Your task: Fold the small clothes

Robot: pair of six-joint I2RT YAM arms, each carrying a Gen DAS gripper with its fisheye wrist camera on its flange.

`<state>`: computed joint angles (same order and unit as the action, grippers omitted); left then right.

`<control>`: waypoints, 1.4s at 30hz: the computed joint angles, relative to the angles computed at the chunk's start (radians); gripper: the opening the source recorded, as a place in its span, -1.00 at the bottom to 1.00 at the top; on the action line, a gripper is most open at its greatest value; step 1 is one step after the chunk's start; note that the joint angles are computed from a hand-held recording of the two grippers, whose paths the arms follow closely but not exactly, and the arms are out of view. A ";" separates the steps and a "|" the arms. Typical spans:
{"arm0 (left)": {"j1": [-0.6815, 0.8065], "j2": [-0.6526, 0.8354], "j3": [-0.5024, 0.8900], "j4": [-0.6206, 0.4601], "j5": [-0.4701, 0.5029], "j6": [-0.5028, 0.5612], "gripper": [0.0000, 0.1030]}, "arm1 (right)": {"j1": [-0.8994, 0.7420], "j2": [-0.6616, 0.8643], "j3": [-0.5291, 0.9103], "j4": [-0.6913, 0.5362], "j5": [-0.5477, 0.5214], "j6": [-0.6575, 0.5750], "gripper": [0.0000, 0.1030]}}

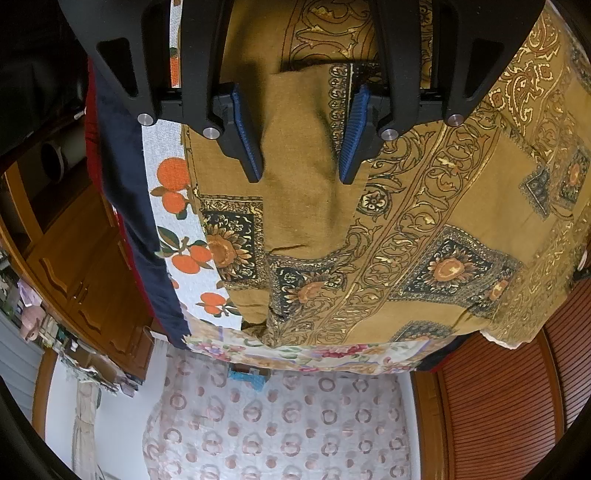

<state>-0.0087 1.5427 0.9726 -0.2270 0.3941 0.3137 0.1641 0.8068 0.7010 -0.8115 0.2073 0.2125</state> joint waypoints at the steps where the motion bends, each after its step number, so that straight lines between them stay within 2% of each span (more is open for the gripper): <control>1: 0.000 -0.018 0.003 -0.017 0.020 0.001 -1.00 | 0.006 0.002 0.001 0.001 0.004 0.003 -0.29; 3: -0.004 -0.047 0.003 -0.027 0.033 0.000 -1.00 | 0.016 0.002 0.003 0.000 0.011 0.001 -0.45; 5: -0.011 -0.080 0.000 -0.037 0.041 0.001 -1.00 | 0.027 0.001 0.007 -0.003 0.025 0.002 -0.71; 7: -0.021 -0.111 0.000 -0.042 0.036 0.013 -1.00 | 0.036 0.001 0.009 -0.003 0.035 0.004 -0.81; 13: -0.039 -0.032 0.105 -0.074 -0.019 0.023 -1.00 | 0.029 -0.003 0.012 -0.006 0.027 0.003 -0.84; 17: -0.038 -0.021 0.127 -0.091 0.015 0.008 -1.00 | 0.015 -0.010 0.011 -0.004 0.010 0.002 -0.91; 21: -0.028 -0.118 0.052 -0.084 0.053 -0.003 -1.00 | 0.024 -0.031 0.007 0.001 0.005 0.007 -0.98; 24: 0.006 -0.223 -0.029 -0.087 0.116 -0.022 -1.00 | 0.053 -0.048 0.010 -0.011 0.017 0.019 -1.00; 29: 0.079 -0.407 -0.152 -0.127 0.209 -0.031 -1.00 | 0.073 -0.131 0.091 -0.096 0.033 0.014 -1.00; 33: 0.153 -0.526 -0.196 -0.249 0.304 0.012 -1.00 | 0.124 -0.161 0.205 -0.202 0.090 0.013 -1.00; 37: 0.249 -0.665 -0.240 -0.461 0.389 0.130 -1.00 | 0.175 -0.195 0.319 -0.349 0.149 0.014 -1.00; 42: 0.357 -0.807 -0.315 -0.688 0.413 0.295 -1.00 | 0.259 -0.276 0.366 -0.565 0.218 0.096 -1.00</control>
